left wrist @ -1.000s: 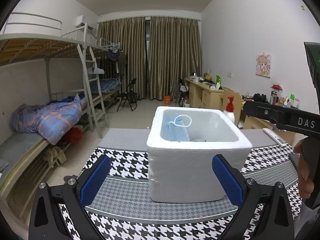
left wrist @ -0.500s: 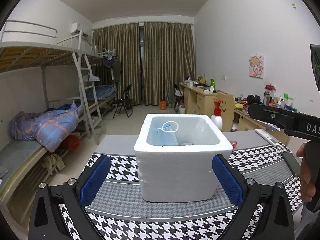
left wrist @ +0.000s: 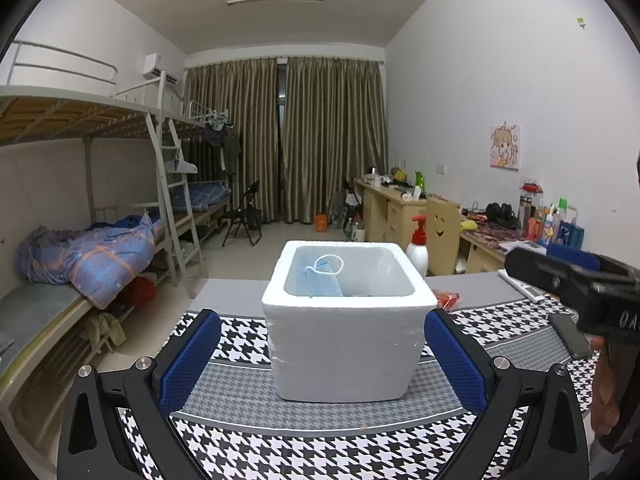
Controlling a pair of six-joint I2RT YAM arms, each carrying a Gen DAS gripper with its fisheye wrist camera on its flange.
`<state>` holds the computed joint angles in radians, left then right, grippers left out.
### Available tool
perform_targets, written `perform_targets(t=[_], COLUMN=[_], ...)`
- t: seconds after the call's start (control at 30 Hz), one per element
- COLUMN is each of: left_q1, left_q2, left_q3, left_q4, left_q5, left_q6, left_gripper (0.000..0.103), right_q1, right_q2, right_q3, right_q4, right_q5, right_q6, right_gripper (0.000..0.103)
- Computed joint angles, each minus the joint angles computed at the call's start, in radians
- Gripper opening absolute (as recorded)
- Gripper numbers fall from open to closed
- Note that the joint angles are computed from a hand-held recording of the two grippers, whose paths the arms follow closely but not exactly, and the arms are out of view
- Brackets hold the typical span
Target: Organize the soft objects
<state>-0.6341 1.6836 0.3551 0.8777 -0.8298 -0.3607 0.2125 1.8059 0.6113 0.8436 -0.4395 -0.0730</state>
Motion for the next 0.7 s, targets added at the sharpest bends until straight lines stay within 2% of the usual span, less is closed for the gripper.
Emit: perform_targets(t=[0.33,0.7], left_q1=[-0.106,-0.137], left_q2=[-0.018,0.058], left_q3=[-0.045,-0.076], left_q4=[0.064,0.176], left_q5=[-0.118,-0.162], left_q6=[-0.010,-0.043], left_gripper=[0.102,0.102], right_q1=[-0.025,-0.046], right_q2=[-0.011,0.088], right_q3=[-0.134,-0.201], right_q4=[0.178,0.383], right_q5=[-0.017,-0.038], right_q6=[0.004,0.024], right_gripper=[0.102,0.102])
